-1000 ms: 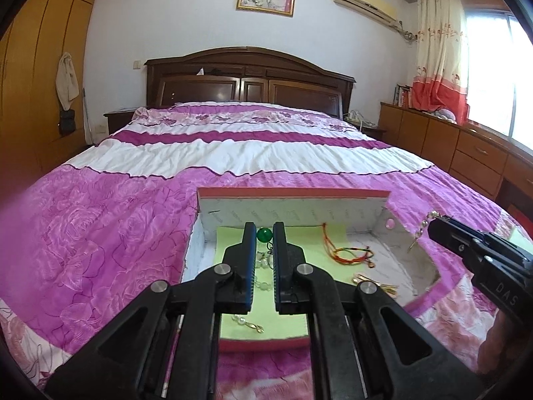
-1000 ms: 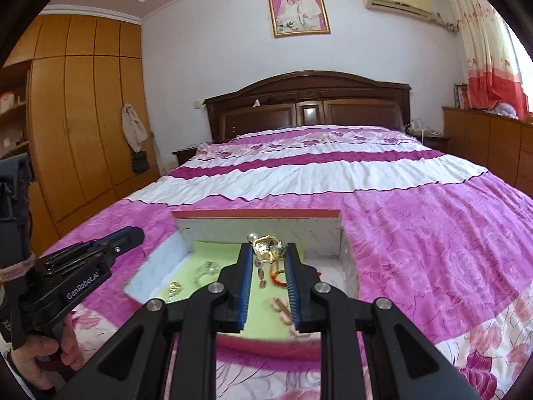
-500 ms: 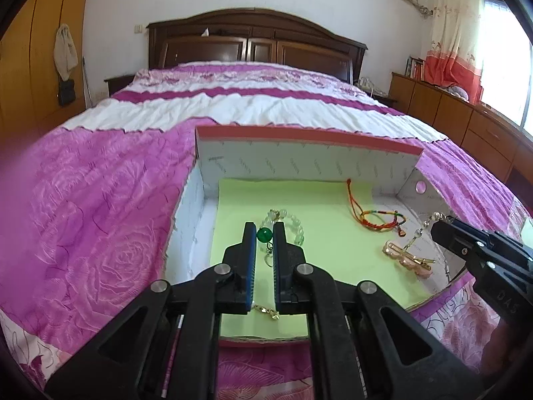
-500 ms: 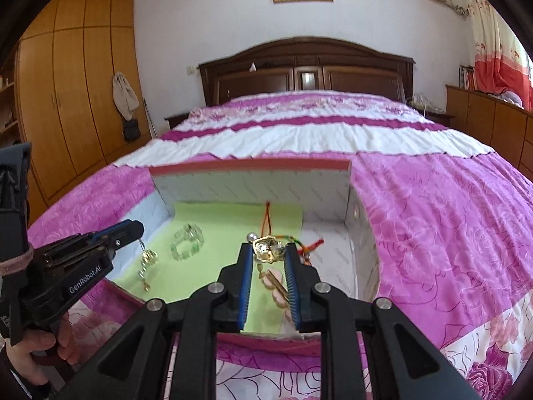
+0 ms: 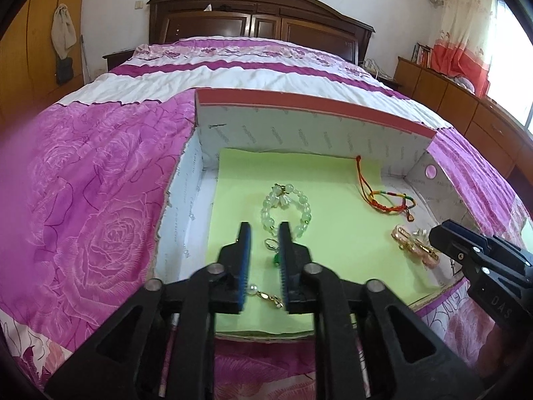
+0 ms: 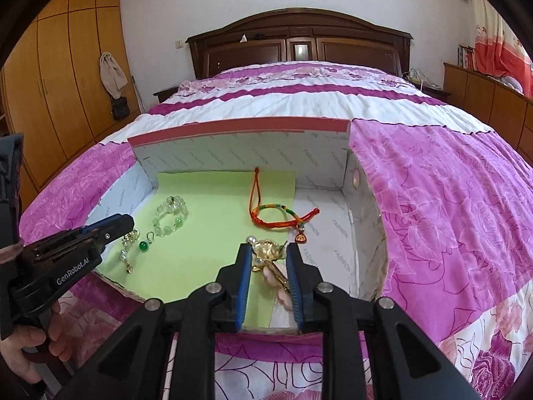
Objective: Organize jewelry
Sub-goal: 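Open the left tool to drop the green earring while the right tool drops the gold earring, then withdraw both open tools from the box toward the remaining jewelry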
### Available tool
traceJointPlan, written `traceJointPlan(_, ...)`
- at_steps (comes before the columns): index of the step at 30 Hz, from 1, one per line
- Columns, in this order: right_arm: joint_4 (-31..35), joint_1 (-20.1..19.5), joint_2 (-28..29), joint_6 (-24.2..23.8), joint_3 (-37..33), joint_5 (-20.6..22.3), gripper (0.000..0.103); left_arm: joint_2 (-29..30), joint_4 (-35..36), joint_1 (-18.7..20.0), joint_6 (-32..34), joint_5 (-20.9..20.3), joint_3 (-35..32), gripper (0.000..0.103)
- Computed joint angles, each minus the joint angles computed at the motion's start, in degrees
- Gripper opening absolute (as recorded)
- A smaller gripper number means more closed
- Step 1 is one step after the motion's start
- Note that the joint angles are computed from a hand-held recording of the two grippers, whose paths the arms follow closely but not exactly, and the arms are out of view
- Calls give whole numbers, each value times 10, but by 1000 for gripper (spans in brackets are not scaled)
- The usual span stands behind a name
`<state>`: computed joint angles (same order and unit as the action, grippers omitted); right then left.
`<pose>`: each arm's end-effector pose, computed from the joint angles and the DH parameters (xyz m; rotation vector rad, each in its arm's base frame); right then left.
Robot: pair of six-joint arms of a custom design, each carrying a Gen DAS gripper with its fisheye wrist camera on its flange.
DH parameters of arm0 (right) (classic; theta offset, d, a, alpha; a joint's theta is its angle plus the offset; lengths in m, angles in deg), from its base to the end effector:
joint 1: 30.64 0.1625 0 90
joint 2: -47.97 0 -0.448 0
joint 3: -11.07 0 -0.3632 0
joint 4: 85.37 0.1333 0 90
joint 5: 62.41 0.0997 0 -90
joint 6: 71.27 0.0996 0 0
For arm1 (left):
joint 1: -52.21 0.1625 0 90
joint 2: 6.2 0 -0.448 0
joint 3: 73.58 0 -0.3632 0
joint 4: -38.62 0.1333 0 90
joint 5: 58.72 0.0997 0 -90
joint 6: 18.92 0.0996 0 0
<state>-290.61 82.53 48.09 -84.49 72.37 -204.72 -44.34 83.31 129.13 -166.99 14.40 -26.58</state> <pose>0.3372 -0.6495 -0.1129 0.1560 -2.1245 1.1332 0.0024 -0.7065 0.2473 0.8924 2.4913 -0.7943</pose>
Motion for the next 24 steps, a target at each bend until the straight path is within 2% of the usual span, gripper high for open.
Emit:
traceJointPlan(6, -4, 2, -10, 12, 18, 22, 38, -13, -1, -4, 2, 7, 14, 25)
traceJointPlan(13, -39, 17, -22, -1, 37, 34, 39, -35, 13, -11, -5, 20, 23, 27)
traceJointPlan(19, -34, 41, -36, -3, 56, 20, 39, -60, 26, -22, 1, 10, 46, 27)
traceJointPlan(24, 15, 57, -66, 70, 103, 14, 39, -71, 65, -28, -13, 3, 47, 27)
